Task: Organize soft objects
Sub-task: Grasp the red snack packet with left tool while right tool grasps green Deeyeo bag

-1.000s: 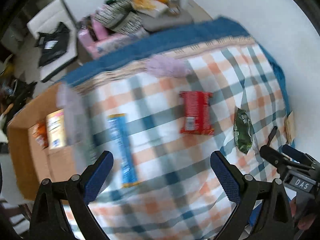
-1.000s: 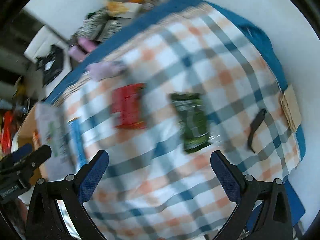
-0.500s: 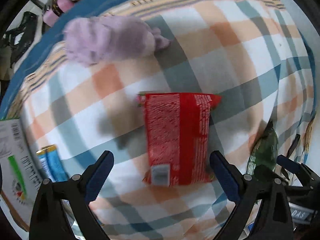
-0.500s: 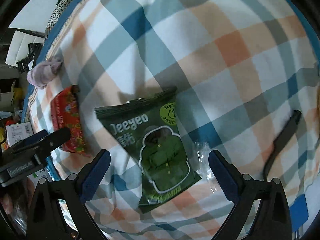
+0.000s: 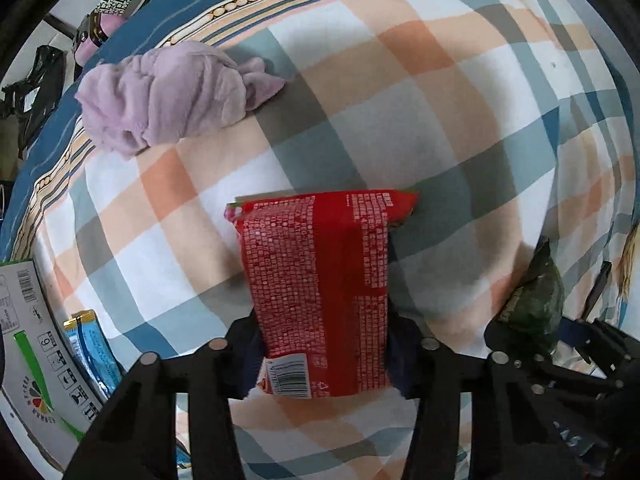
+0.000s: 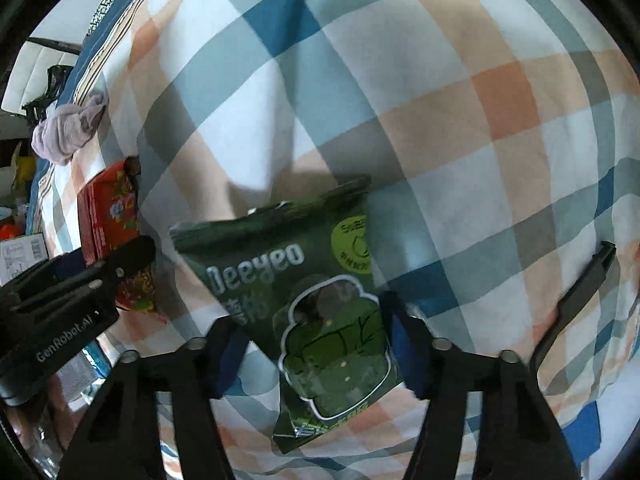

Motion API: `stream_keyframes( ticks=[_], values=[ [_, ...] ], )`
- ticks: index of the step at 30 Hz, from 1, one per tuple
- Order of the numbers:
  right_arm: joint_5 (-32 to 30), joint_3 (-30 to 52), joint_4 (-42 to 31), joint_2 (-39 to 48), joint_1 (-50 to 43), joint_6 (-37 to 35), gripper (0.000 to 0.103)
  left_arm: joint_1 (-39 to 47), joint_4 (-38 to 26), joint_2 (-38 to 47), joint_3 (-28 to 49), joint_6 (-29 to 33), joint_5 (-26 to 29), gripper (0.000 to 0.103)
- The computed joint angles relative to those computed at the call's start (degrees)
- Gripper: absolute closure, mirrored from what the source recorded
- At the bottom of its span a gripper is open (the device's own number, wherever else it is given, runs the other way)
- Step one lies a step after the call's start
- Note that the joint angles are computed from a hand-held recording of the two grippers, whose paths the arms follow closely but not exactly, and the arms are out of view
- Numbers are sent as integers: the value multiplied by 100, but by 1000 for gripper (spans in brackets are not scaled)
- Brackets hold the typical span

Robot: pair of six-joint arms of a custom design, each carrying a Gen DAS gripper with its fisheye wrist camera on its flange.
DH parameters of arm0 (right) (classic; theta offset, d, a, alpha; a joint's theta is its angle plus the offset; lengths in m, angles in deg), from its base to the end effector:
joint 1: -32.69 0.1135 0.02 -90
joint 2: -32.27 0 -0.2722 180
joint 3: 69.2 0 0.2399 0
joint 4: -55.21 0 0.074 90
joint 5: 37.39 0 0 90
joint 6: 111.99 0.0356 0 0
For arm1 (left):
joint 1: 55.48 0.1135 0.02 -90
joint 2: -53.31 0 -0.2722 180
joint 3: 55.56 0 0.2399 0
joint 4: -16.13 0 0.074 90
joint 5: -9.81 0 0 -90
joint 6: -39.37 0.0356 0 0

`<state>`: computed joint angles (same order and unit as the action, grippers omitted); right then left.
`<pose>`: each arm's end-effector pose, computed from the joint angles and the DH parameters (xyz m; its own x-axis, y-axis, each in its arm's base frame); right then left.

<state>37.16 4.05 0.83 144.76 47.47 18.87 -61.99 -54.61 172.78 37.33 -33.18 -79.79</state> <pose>0.2906 0.0865 0.1051 -0.8801 0.4200 0.2217 0.4576 0.8747 0.1598 0.3522 -0.0404 0.1344 -0.9064 0.4052 0.1195 0.4028 0.9142 -0.0448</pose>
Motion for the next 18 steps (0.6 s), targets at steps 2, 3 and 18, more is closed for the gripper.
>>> stream_keyframes(
  ticks=[2,3,18],
  values=[
    [-8,10,-30,-31,143,106,57,-12,119,-216,-280,-58,34,58],
    [-21,-44,-5,-77,202,192,59,16,156,-324,-405,-54,51,58],
    [428,89,-598,-1294,1808,1476,66,1041,-49,-3030,-2532,566,533,59]
  ],
)
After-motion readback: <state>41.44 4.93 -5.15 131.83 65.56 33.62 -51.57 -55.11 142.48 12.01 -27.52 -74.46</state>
